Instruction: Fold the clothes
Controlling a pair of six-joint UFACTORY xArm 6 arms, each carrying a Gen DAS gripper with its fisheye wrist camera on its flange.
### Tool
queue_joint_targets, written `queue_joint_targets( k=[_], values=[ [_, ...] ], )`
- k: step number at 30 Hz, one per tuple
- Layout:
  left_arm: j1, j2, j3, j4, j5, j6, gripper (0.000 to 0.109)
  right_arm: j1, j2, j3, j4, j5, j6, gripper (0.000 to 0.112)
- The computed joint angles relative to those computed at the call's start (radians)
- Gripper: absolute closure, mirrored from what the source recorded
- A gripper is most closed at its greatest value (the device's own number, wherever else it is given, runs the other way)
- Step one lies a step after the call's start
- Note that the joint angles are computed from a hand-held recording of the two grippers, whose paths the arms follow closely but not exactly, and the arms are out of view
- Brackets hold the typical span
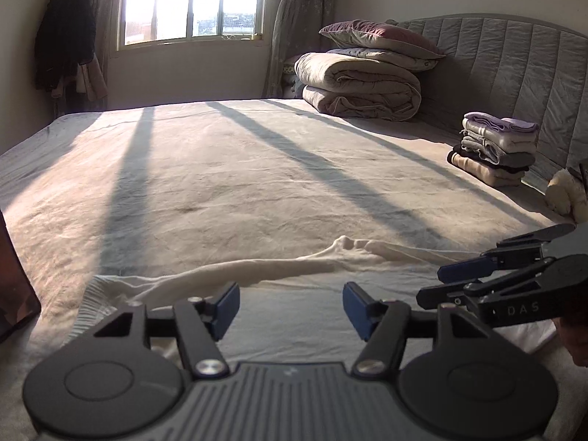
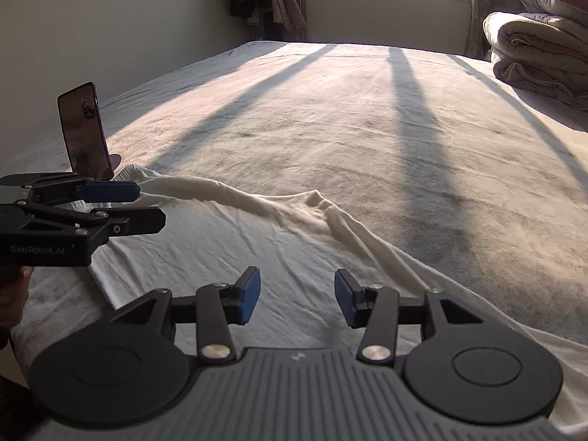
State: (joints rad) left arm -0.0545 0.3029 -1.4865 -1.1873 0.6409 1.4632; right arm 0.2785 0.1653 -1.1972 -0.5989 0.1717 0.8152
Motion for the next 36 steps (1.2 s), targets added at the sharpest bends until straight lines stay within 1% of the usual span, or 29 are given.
queue_joint_targets(
  k=[3,6,8,11,14,16,18,19,22,25,27,28,29,30,31,33,34,35,36],
  values=[
    [-0.056,-0.011,0.017,0.019,0.002,0.018,0.041,-0.044,-0.113,0.127,-0.051,0.003,0.052,0.062],
    [-0.121,-0.028,0.047,0.058,-0.029,0.047,0.041,-0.095,-0.224,0.233,-0.093,0.010,0.082,0.061],
    [-0.149,-0.036,0.060,0.069,-0.015,0.063,0.041,-0.131,-0.295,0.293,-0.131,0.020,0.111,0.061],
    [-0.185,-0.048,0.076,0.097,0.028,0.040,0.041,-0.200,-0.416,0.390,-0.224,0.049,0.213,0.060],
    [-0.222,-0.060,0.094,0.115,0.071,0.017,0.041,-0.249,-0.498,0.449,-0.286,0.113,0.265,0.060],
    [-0.248,-0.068,0.106,0.117,0.093,0.009,0.041,-0.274,-0.533,0.468,-0.363,0.201,0.323,0.060],
    [-0.272,-0.074,0.114,0.117,0.117,0.003,0.041,-0.301,-0.559,0.491,-0.418,0.248,0.386,0.060],
    [-0.282,-0.077,0.117,0.114,0.133,0.006,0.041,-0.324,-0.570,0.508,-0.437,0.238,0.419,0.060],
    [-0.302,-0.078,0.116,0.101,0.181,0.010,0.042,-0.398,-0.590,0.560,-0.461,0.148,0.486,0.061],
    [-0.313,-0.072,0.109,0.092,0.221,-0.009,0.043,-0.451,-0.596,0.590,-0.513,0.069,0.545,0.071],
    [-0.318,-0.067,0.106,0.090,0.230,-0.029,0.045,-0.480,-0.597,0.605,-0.541,0.019,0.562,0.085],
    [-0.321,-0.067,0.108,0.090,0.228,-0.039,0.045,-0.492,-0.598,0.612,-0.548,-0.001,0.564,0.090],
    [-0.324,-0.068,0.111,0.087,0.224,-0.048,0.046,-0.501,-0.606,0.626,-0.544,-0.014,0.557,0.101],
    [-0.326,-0.070,0.113,0.083,0.222,-0.058,0.046,-0.510,-0.615,0.640,-0.537,-0.026,0.548,0.109],
    [-0.329,-0.072,0.116,0.079,0.219,-0.068,0.046,-0.519,-0.624,0.654,-0.532,-0.038,0.540,0.109],
    [-0.338,-0.077,0.121,0.071,0.212,-0.097,0.047,-0.540,-0.666,0.689,-0.565,-0.050,0.577,0.110],
    [-0.342,-0.080,0.123,0.067,0.208,-0.113,0.048,-0.552,-0.690,0.710,-0.557,-0.062,0.567,0.111],
    [-0.348,-0.080,0.123,0.064,0.210,-0.129,0.054,-0.564,-0.714,0.732,-0.544,-0.075,0.553,0.111],
    [-0.353,-0.079,0.121,0.061,0.214,-0.144,0.055,-0.583,-0.743,0.763,-0.522,-0.099,0.535,0.111]
  ],
)
